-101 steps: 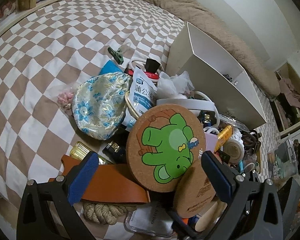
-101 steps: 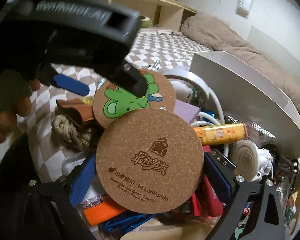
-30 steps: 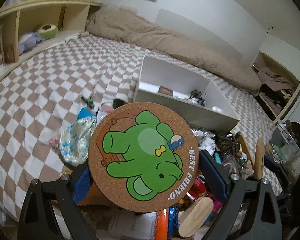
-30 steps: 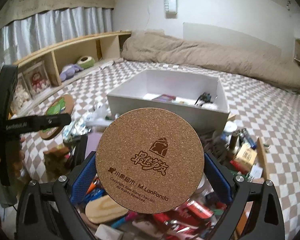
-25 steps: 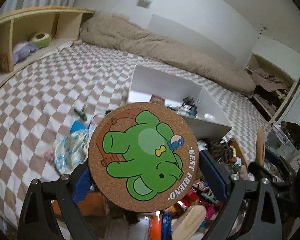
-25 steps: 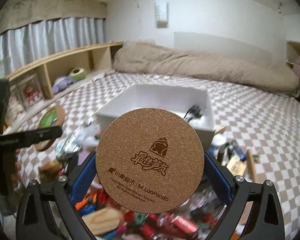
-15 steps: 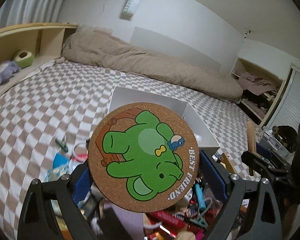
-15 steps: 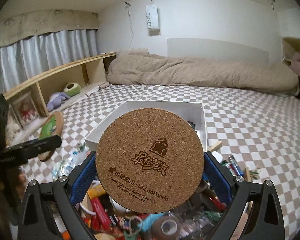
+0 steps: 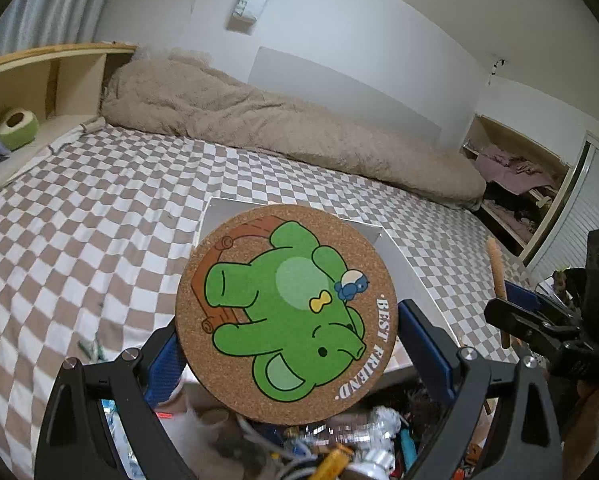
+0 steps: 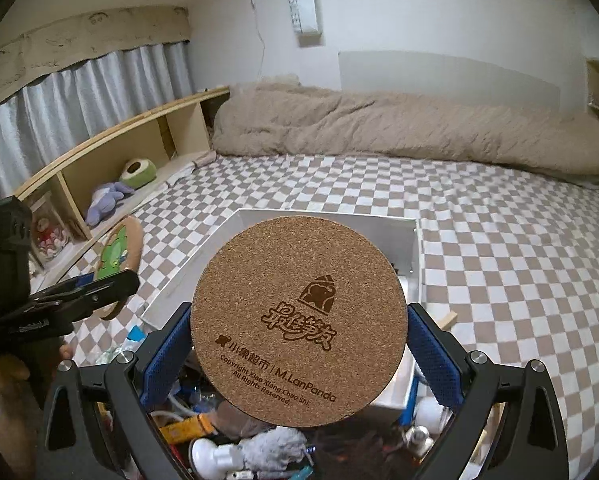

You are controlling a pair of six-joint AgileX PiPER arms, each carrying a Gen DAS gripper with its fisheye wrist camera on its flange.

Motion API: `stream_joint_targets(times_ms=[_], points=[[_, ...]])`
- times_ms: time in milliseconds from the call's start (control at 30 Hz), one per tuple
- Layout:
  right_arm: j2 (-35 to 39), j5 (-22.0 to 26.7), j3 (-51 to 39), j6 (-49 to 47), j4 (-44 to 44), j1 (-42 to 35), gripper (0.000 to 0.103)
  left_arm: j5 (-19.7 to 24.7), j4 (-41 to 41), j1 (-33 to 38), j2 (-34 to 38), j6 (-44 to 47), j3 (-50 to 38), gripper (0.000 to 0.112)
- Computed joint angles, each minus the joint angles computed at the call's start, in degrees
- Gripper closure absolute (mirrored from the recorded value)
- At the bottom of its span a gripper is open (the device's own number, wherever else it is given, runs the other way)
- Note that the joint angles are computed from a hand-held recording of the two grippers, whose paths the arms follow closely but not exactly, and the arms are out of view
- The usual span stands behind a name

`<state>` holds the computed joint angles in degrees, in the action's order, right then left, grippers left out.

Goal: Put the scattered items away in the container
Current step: 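Lift both coasters and carry them over the white box, then open the right gripper to drop the plain cork coaster into the box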

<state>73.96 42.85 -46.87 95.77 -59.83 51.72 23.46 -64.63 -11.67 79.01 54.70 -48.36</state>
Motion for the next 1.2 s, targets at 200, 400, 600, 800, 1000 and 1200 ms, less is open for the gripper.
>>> stream_joint_targets(times_ms=[200, 400, 600, 800, 1000, 1200], points=[[6.1, -9.1, -4.7, -17.8, 13.7, -10.8, 0.003, 0.4, 3.2, -1.8, 5.5, -3.3, -4.8, 0.016], [15.6, -12.4, -12.0, -38.4, 32.0, -18.1, 0.003, 1.4, 3.4, -1.7, 9.0, -4.8, -7.7, 0.016], [25.4, -7.0, -23.9, -58.0, 49.3, -24.6, 0.003, 2.8, 4.8, -0.1, 11.7, -6.4, -10.8, 0.016], [35.5, 1.9, -38.6, -67.5, 59.5, -30.2, 0.003, 3.2, 4.0, 1.2, 13.8, -5.3, -12.5, 0.016], [46.3, 9.5, -49.5, -68.9, 61.5, -33.3, 0.003, 3.7, 2.9, 1.7, 14.3, -4.1, -12.6, 0.016], [53.6, 16.5, -56.0, -66.9, 57.4, -32.7, 0.003, 6.1, 4.6, 2.8, 15.3, -6.1, -14.6, 0.016]])
